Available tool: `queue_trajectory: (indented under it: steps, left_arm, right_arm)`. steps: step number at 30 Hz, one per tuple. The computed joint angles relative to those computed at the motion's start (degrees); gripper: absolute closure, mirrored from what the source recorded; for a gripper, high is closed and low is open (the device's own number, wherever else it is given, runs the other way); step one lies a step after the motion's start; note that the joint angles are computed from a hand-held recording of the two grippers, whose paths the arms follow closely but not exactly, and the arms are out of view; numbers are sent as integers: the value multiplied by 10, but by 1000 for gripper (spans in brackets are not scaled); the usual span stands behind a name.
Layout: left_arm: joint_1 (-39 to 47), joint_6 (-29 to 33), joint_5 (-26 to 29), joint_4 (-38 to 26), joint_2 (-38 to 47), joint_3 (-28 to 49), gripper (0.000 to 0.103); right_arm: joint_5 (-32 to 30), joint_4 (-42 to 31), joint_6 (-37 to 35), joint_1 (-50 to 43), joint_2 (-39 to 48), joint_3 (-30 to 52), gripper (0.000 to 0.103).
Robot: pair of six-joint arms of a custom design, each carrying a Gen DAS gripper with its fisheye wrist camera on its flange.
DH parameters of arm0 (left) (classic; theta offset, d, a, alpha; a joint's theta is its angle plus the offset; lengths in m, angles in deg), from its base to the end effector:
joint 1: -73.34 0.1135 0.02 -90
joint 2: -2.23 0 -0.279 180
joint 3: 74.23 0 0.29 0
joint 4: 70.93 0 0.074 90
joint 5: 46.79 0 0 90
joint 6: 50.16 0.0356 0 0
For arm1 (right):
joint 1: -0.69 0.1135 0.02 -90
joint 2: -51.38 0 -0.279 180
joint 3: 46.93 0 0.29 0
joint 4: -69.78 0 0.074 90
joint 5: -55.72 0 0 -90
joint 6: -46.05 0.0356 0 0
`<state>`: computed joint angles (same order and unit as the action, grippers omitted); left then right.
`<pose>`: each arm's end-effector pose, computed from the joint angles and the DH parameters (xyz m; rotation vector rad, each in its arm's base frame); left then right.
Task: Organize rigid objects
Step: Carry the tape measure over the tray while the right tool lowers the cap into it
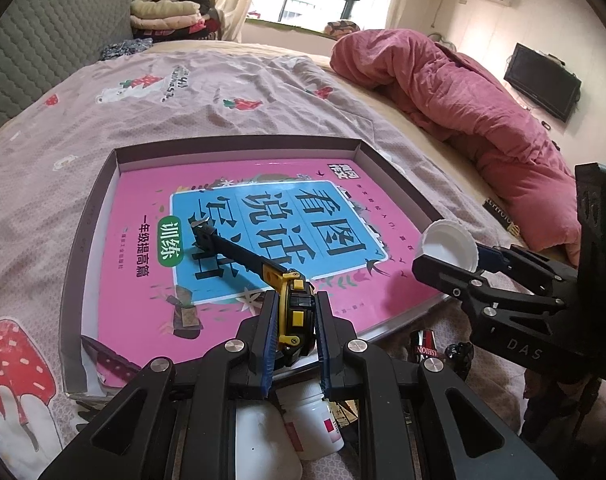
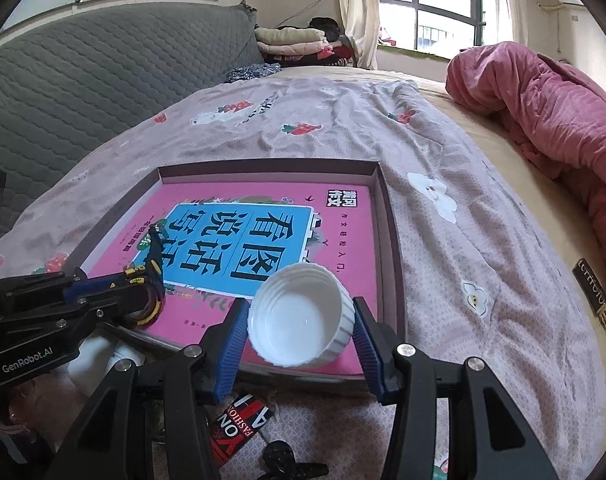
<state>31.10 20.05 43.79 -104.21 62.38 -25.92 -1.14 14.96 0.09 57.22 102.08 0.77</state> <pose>0.1791 -0.1631 0.2183 0.4768 2.3763 -0.5263 0.1200 0.1462 0.2264 -0.0552 2.3591 0.0747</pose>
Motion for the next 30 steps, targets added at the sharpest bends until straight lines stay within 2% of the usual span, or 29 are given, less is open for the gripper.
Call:
queue_trajectory:
  steps: [10, 30]
  left_arm:
    - [-3, -2, -1, 2, 1, -1, 86]
    - [-1, -4, 2, 2, 5, -1, 85]
  right_arm:
    - [-34, -9, -7, -26, 29, 13, 52]
    - [-39, -22, -5, -34, 36, 19, 52]
